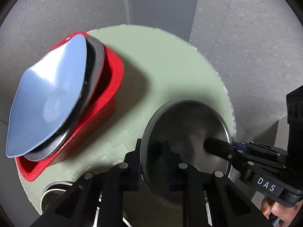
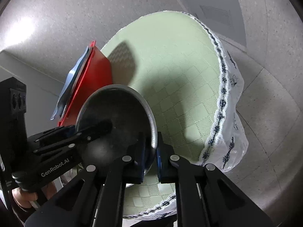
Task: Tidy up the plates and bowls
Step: 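Grasp the small steel bowl rim with the left gripper and lift it, then nest the small steel bowl into the stacked steel bowls, release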
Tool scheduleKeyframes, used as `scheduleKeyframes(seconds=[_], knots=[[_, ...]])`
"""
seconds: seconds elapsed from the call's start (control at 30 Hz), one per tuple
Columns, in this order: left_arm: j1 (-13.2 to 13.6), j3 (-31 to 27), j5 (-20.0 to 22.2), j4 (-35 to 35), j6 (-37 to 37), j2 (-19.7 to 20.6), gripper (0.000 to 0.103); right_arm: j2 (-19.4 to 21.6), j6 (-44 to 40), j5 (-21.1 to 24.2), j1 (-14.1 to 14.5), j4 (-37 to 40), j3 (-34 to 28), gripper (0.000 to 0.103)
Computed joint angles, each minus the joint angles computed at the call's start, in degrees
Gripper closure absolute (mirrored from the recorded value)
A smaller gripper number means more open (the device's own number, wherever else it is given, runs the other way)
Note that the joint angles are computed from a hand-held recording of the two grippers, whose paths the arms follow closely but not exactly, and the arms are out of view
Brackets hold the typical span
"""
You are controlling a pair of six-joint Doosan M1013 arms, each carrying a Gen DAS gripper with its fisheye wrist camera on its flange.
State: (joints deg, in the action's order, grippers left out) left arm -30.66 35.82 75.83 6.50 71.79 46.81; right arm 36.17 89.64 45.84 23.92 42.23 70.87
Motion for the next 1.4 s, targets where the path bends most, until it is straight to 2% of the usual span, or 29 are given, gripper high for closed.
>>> scheduleKeyframes(seconds=[0.13,0.3,0.47,0.63,0.77,1.07,1.2,1.4], knots=[[0.61,5.76,-6.10,-2.39,1.61,-4.46,0.089,-2.51,1.96,-3.70,0.99,-2.24,1.44,0.094],[2.09,15.61,-14.27,-5.71,4.98,-11.83,0.089,-5.63,8.85,-7.37,4.33,-11.79,0.95,0.094],[4.88,24.21,-18.24,-10.09,9.79,-17.48,0.089,-6.35,15.78,-7.22,8.64,-18.55,-0.42,0.094],[7.74,28.68,-18.08,-14.78,15.60,-19.50,0.087,-5.69,24.39,-5.23,12.12,-27.19,-1.96,0.094],[9.97,27.74,-15.82,-18.44,20.02,-18.40,0.084,-5.05,30.62,-3.11,13.99,-33.21,-2.60,0.094],[11.58,24.39,-13.47,-20.18,22.81,-15.14,0.078,-2.78,37.07,2.63,16.12,-42.59,-5.83,0.091],[11.69,25.04,-14.26,-19.63,22.92,-15.55,0.073,-1.78,37.65,4.88,16.67,-43.78,-7.36,0.090],[11.81,27.69,-15.80,-20.38,23.25,-17.15,0.072,-1.29,37.98,6.42,16.88,-44.91,-8.13,0.087]])
